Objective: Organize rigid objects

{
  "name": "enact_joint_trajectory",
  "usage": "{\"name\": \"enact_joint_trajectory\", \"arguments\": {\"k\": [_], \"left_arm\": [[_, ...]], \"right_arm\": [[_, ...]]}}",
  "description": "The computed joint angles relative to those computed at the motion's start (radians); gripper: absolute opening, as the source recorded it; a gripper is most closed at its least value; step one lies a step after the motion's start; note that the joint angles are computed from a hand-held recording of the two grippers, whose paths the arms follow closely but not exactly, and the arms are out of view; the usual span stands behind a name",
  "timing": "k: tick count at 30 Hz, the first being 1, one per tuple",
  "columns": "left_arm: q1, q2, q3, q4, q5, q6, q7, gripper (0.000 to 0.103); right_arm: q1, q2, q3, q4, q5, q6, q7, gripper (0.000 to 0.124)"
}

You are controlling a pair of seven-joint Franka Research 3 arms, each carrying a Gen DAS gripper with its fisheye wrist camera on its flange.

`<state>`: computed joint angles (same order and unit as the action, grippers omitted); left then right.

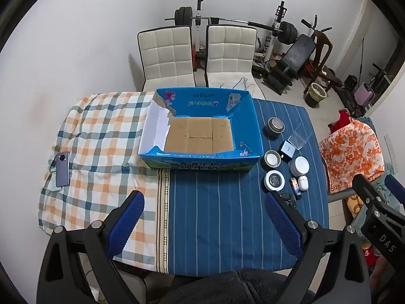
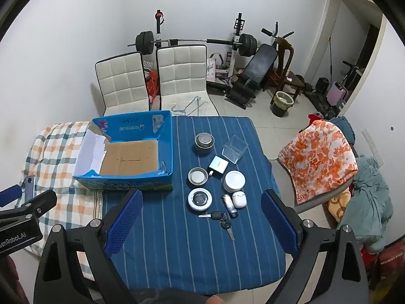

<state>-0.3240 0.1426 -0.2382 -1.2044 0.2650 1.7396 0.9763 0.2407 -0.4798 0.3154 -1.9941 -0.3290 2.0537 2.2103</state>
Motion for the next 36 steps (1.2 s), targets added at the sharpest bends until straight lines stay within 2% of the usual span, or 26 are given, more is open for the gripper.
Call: {"name": "enact_joint_trajectory", "arguments": {"k": [1,2,7,15,36], "left_arm": [[0.0,0.002,0.0,0.002,0.0,-0.001,0.001,0.098],[0.003,-0.015,0.001,-0.027,-0.002,0.031,-0.006,0.098],[0.007,-0.013,0.001,-0.024,-0.005,0.03,-0.003,0.098],[0.013,0.009,0.008,0.027,0.002,0.005,0.022,0.098],[0.005,0.001,0.005,0.011,0.015,0.013,0.008,0.098]], "right_arm": [[0.001,-0.003,-0.001,-0.001,0.0,-0.001,-0.001,0.097],[0.001,-0.006,-0.002,-0.003,0.0,-0.002,-0.002,0.097],[0.002,0.035,0.012,0.039,-0.024,-0.02,0.017,0.097],[0.009,0.026,0.002,0.018,-0.025,-0.001,0.017,0.097],[0.015,0.017,0.01,0.013,-0.027,-0.005,0.035,0.097]]}}
